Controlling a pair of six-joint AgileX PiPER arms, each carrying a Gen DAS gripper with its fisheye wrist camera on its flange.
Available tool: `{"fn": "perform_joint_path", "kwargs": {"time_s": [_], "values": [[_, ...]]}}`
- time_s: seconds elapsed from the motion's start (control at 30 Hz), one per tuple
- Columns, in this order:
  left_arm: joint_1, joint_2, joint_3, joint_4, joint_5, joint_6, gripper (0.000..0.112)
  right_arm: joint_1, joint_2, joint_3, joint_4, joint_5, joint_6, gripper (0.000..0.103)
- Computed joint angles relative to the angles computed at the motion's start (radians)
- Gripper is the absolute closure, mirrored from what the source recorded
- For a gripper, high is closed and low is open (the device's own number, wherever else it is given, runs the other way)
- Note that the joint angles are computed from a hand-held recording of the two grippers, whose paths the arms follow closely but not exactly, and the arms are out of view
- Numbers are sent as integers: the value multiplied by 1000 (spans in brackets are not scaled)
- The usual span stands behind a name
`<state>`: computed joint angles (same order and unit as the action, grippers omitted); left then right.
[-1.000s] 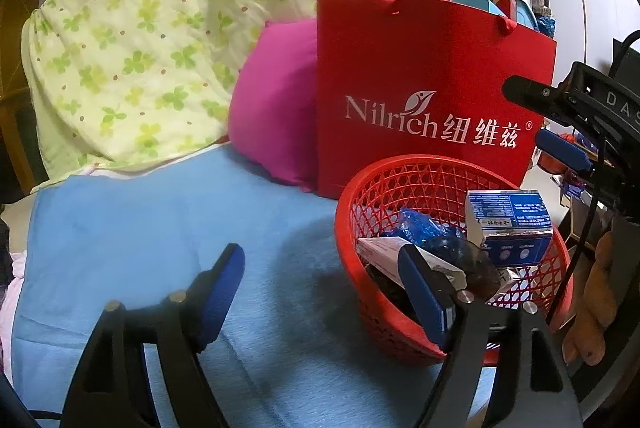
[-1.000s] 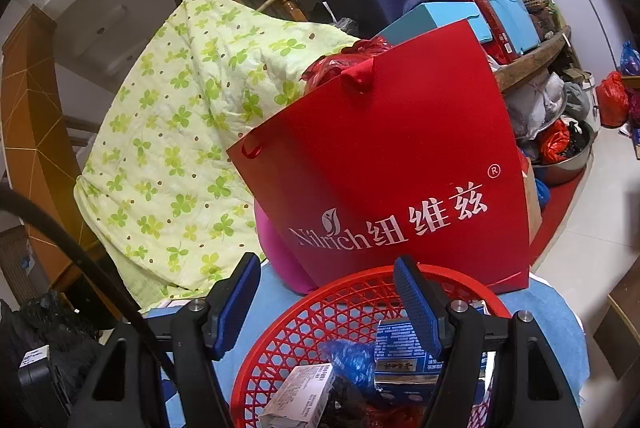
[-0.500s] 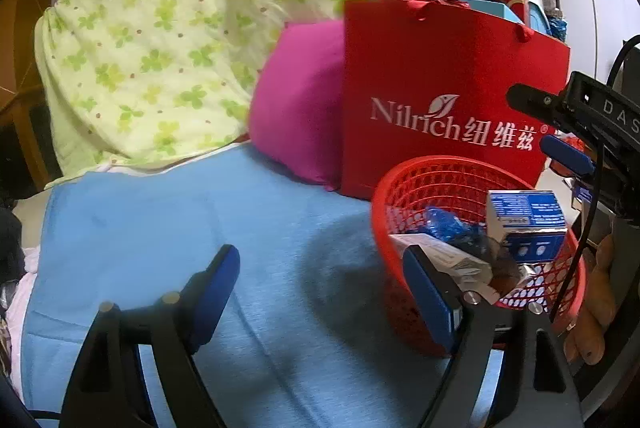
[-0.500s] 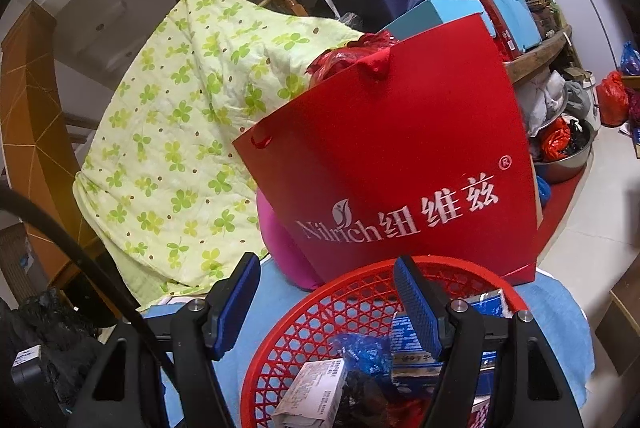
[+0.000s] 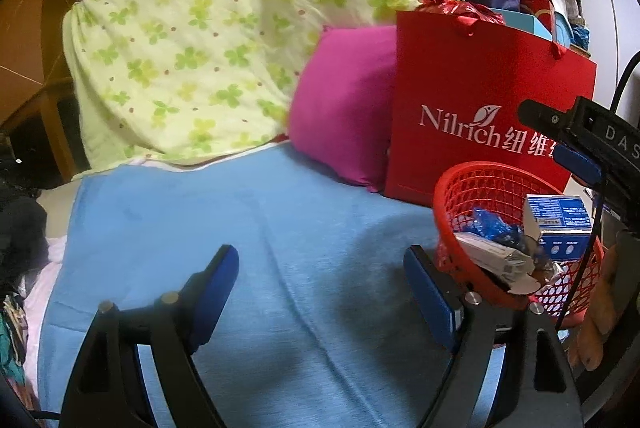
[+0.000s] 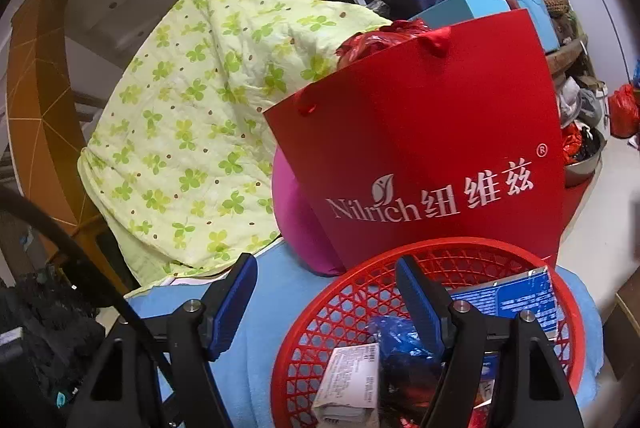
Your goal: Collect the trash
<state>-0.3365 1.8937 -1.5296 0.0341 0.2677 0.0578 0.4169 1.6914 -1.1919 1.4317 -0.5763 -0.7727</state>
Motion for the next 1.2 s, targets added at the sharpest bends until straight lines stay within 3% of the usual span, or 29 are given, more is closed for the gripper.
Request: {"fn": "perform_joint_path", "kwargs": {"time_s": [0.3, 0.4, 0.57, 0.73, 0.83, 1.03, 1.2], "values": [[41, -63, 72, 15, -17, -4, 27, 92, 27, -21, 19, -109, -52, 28], [44, -104, 125, 95, -25, -83, 27, 132, 10, 6, 38, -155, -60, 28], [26, -182, 205, 277, -30, -275, 27, 220, -72, 101, 54, -240, -37, 28], [9, -272, 276, 359, -9, -366, 27, 305, -164, 144, 99, -330, -108, 25], [-11, -332, 314, 506, 10, -500, 27, 356, -226, 163, 133, -381, -159, 24], [-35, -439, 356, 560, 51, -539, 27, 470, -322, 176, 229, -500, -299, 23], [-64, -524, 383, 570, 95, -553, 15, 537, -374, 183, 307, -558, -396, 23]]}}
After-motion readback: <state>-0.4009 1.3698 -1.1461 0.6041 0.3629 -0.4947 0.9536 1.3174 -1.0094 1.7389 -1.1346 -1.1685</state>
